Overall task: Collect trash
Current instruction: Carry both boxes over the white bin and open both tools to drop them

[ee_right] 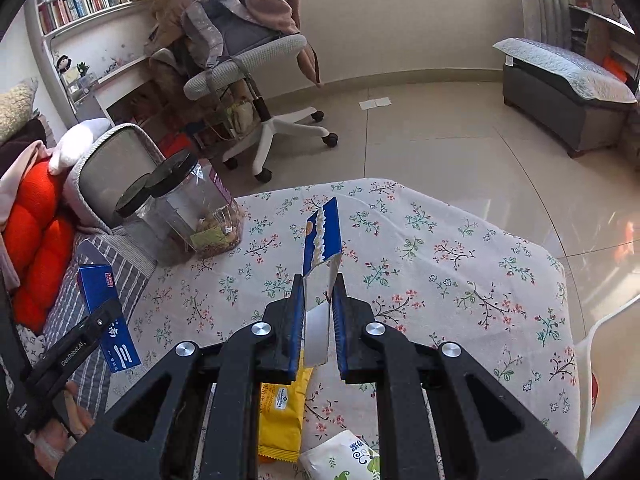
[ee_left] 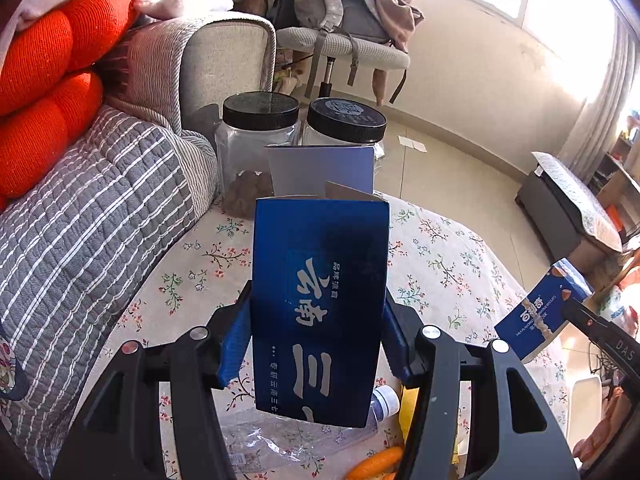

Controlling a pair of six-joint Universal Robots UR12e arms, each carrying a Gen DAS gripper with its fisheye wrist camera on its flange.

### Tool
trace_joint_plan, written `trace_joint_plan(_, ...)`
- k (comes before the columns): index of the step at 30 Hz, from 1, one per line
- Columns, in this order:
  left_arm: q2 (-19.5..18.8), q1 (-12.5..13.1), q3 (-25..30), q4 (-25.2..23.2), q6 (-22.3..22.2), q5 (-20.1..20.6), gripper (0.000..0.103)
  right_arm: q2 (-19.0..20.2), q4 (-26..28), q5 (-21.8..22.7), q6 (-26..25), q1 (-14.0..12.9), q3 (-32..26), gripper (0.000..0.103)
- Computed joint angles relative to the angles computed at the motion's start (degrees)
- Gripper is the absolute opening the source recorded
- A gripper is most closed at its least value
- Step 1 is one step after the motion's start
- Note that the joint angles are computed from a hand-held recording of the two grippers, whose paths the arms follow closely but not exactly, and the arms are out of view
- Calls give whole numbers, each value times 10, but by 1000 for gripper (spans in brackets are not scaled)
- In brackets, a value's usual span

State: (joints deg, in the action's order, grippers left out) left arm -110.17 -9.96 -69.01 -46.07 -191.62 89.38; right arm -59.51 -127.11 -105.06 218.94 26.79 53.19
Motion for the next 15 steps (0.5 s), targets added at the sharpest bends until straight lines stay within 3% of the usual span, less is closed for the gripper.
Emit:
trace_joint_plan(9, 17, -16, -21, 22, 24, 25, 56, -52, -38, -15, -5, -1, 71, 13)
trace_joint_plan(15, 34, -33, -44, 38, 23, 16, 56, -94, -57, -41, -11, -3, 125, 13)
